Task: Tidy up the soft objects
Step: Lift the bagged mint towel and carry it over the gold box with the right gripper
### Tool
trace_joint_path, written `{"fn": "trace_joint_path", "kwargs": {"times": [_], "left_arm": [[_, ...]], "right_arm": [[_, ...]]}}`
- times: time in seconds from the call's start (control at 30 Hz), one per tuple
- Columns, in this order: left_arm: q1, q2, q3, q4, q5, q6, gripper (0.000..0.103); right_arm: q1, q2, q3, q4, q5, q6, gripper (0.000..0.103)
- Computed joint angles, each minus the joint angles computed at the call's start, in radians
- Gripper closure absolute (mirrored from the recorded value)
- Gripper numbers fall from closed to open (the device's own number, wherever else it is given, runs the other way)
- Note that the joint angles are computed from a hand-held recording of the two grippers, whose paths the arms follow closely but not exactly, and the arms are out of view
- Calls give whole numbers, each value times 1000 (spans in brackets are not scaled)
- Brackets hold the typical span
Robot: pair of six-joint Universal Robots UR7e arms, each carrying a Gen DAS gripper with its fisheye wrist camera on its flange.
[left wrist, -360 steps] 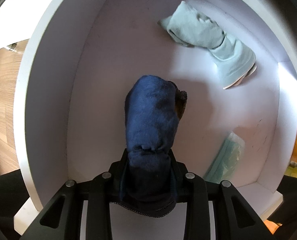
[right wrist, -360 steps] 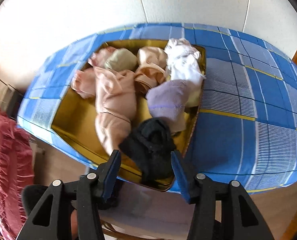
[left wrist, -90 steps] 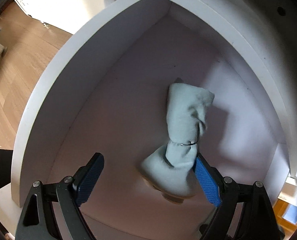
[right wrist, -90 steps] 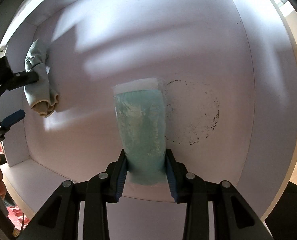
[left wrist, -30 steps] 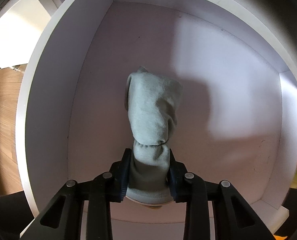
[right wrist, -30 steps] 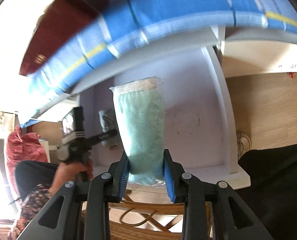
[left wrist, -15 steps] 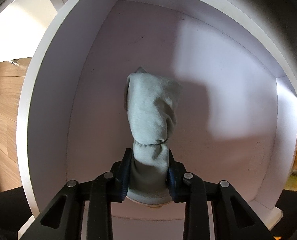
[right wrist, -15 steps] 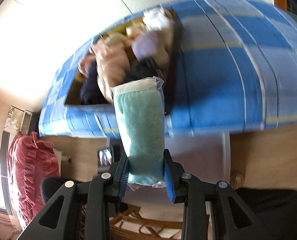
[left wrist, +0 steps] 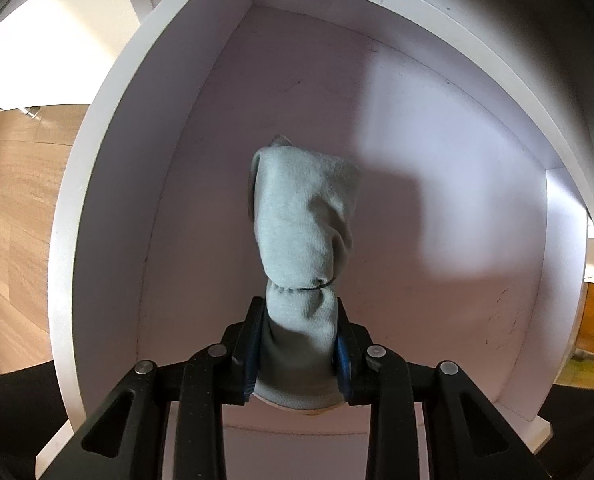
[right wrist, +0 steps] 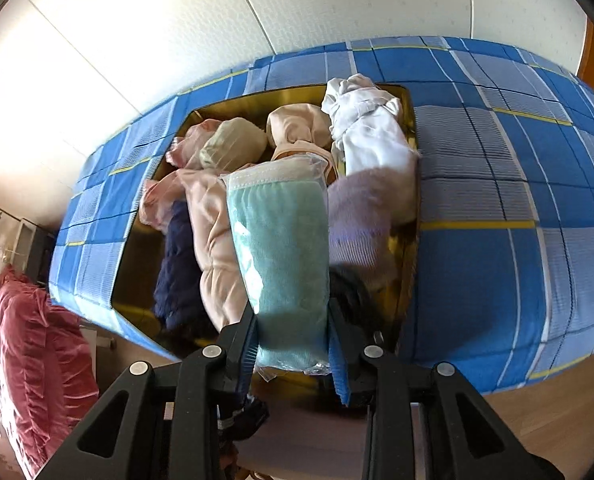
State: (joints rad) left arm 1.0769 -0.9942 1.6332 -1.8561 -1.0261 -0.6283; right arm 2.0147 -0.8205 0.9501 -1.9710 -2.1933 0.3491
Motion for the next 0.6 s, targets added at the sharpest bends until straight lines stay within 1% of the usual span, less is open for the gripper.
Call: {"fn": "trace_joint_path", "kwargs": {"times": [0.1, 0.3, 0.47, 0.57, 0.6], "left_arm": [[3, -4, -10, 11, -4, -1, 72], [11, -2, -19, 18, -2, 2, 72], [7, -1, -31, 30, 4, 7, 72], [-1, -1, -43, 46, 7, 4, 72], [0, -1, -30, 34, 8, 4, 72]], "right_arm": [[-7, 44, -56, 32, -12, 6, 72], [-16, 102, -110, 28, -32, -1, 72], [-17, 147, -123, -4, -100, -49, 72], [-25, 162, -125, -7, -113, -48, 72], [-28, 162, -118, -21, -112, -50, 72]]}}
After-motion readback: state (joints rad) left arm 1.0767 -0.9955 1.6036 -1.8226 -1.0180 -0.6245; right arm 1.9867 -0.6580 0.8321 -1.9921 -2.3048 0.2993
